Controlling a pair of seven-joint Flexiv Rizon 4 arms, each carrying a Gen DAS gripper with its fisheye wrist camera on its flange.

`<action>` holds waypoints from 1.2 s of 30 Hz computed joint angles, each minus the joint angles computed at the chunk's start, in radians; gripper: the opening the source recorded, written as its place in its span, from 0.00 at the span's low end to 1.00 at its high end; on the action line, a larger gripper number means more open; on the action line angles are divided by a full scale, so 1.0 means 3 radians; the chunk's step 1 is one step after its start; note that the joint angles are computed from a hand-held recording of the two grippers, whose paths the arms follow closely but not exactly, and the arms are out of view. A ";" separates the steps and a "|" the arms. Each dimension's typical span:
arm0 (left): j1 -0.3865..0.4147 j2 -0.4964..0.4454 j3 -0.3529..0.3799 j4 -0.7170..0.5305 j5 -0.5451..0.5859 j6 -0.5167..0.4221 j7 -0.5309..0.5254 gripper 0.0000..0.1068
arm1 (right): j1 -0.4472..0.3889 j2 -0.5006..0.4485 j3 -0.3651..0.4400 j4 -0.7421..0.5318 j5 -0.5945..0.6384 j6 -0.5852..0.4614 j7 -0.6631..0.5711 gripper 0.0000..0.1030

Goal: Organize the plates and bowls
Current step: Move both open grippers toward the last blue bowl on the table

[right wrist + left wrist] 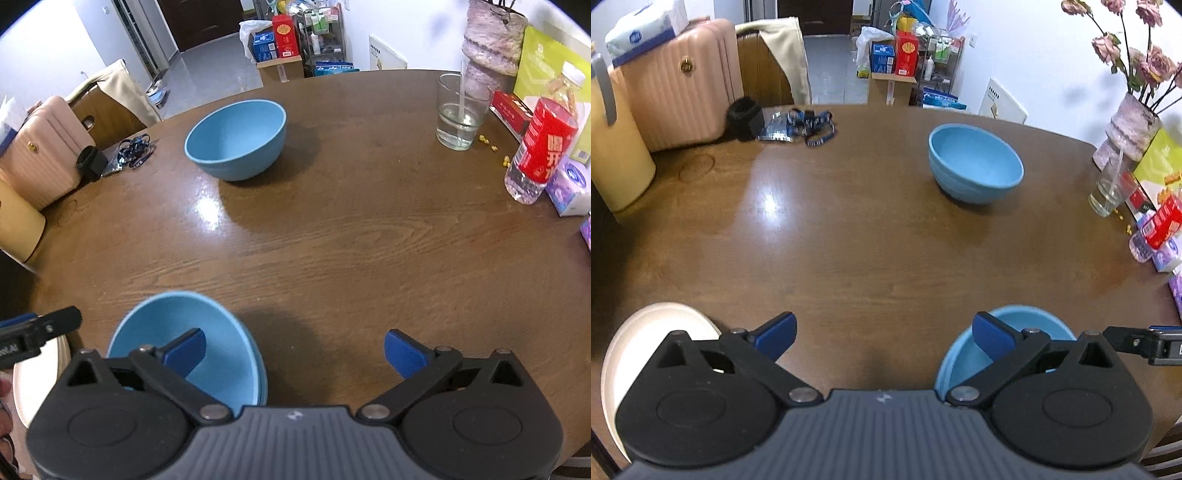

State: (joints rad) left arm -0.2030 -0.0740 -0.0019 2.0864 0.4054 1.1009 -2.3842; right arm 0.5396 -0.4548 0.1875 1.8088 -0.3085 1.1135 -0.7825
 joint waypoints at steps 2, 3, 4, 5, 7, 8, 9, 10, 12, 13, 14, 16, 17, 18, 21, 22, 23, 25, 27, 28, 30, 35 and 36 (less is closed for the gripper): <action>0.0028 0.0005 0.0005 -0.0079 -0.0033 -0.0068 0.0088 0.96 | -0.0056 -0.0024 0.0040 -0.0108 0.0069 -0.0084 -0.0090 1.00; 0.0041 0.0007 0.0005 -0.0119 -0.0056 -0.0107 0.0134 0.96 | -0.0087 -0.0040 0.0062 -0.0177 0.0112 -0.0135 -0.0153 1.00; 0.0057 0.0005 0.0006 -0.0159 -0.0087 -0.0134 0.0182 0.96 | -0.0106 -0.0054 0.0070 -0.0236 0.0138 -0.0178 -0.0204 1.00; 0.0071 -0.0001 0.0006 -0.0195 -0.0113 -0.0155 0.0223 0.96 | -0.0116 -0.0073 0.0068 -0.0304 0.0151 -0.0224 -0.0253 1.00; 0.0084 -0.0017 0.0001 -0.0300 -0.0149 -0.0246 0.0276 0.96 | -0.0114 -0.0105 0.0051 -0.0411 0.0149 -0.0286 -0.0333 1.00; 0.0086 -0.0029 -0.0002 -0.0350 -0.0161 -0.0282 0.0289 0.96 | -0.0111 -0.0123 0.0041 -0.0469 0.0143 -0.0313 -0.0375 1.00; 0.0092 -0.0042 -0.0005 -0.0398 -0.0186 -0.0296 0.0323 0.96 | -0.0108 -0.0147 0.0036 -0.0532 0.0138 -0.0337 -0.0421 1.00; 0.0090 -0.0052 -0.0009 -0.0441 -0.0201 -0.0309 0.0344 0.96 | -0.0105 -0.0168 0.0033 -0.0587 0.0140 -0.0353 -0.0465 1.00; 0.0077 -0.0085 -0.0014 -0.0554 -0.0184 -0.0344 0.0363 0.96 | -0.0110 -0.0221 0.0037 -0.0719 0.0158 -0.0394 -0.0571 1.00; 0.0069 -0.0110 -0.0016 -0.0619 -0.0168 -0.0363 0.0368 0.96 | -0.0115 -0.0252 0.0043 -0.0799 0.0178 -0.0431 -0.0625 1.00; 0.0059 -0.0130 -0.0016 -0.0682 -0.0158 -0.0387 0.0369 0.96 | -0.0119 -0.0285 0.0048 -0.0874 0.0199 -0.0458 -0.0679 1.00; 0.0039 -0.0182 -0.0018 -0.0807 -0.0162 -0.0423 0.0381 0.96 | -0.0119 -0.0345 0.0052 -0.1018 0.0241 -0.0514 -0.0773 1.00; 0.0030 -0.0208 -0.0016 -0.0865 -0.0169 -0.0444 0.0387 0.96 | -0.0117 -0.0381 0.0050 -0.1096 0.0259 -0.0544 -0.0816 1.00; 0.0021 -0.0242 -0.0014 -0.0935 -0.0179 -0.0473 0.0392 0.96 | -0.0117 -0.0417 0.0051 -0.1169 0.0280 -0.0569 -0.0861 1.00; -0.0002 -0.0345 -0.0001 -0.1139 -0.0236 -0.0574 0.0418 0.96 | -0.0126 -0.0535 0.0069 -0.1424 0.0368 -0.0679 -0.0995 1.00; -0.0004 -0.0388 0.0004 -0.1216 -0.0267 -0.0617 0.0436 0.96 | -0.0125 -0.0578 0.0074 -0.1519 0.0398 -0.0725 -0.1040 1.00; -0.0008 -0.0430 0.0009 -0.1290 -0.0297 -0.0662 0.0456 0.96 | -0.0124 -0.0627 0.0076 -0.1631 0.0425 -0.0789 -0.1086 1.00; -0.0016 -0.0517 0.0028 -0.1444 -0.0340 -0.0764 0.0495 0.96 | -0.0103 -0.0726 0.0066 -0.1858 0.0454 -0.0931 -0.1179 1.00; -0.0025 -0.0611 0.0048 -0.1606 -0.0377 -0.0886 0.0523 0.96 | -0.0061 -0.0837 0.0024 -0.2109 0.0443 -0.1096 -0.1252 1.00; -0.0028 -0.0663 0.0058 -0.1696 -0.0391 -0.0948 0.0544 0.96 | -0.0044 -0.0894 0.0009 -0.2236 0.0446 -0.1178 -0.1286 1.00; -0.0033 -0.0782 0.0084 -0.1899 -0.0411 -0.1085 0.0582 0.96 | -0.0024 -0.1039 -0.0003 -0.2559 0.0481 -0.1390 -0.1367 1.00; -0.0034 -0.1116 0.0148 -0.2453 -0.0478 -0.1449 0.0713 0.96 | 0.0045 -0.1494 -0.0091 -0.3498 0.0566 -0.1961 -0.1479 1.00; -0.0035 -0.1195 0.0169 -0.2574 -0.0483 -0.1506 0.0712 0.96 | 0.0067 -0.1628 -0.0117 -0.3759 0.0573 -0.2117 -0.1485 1.00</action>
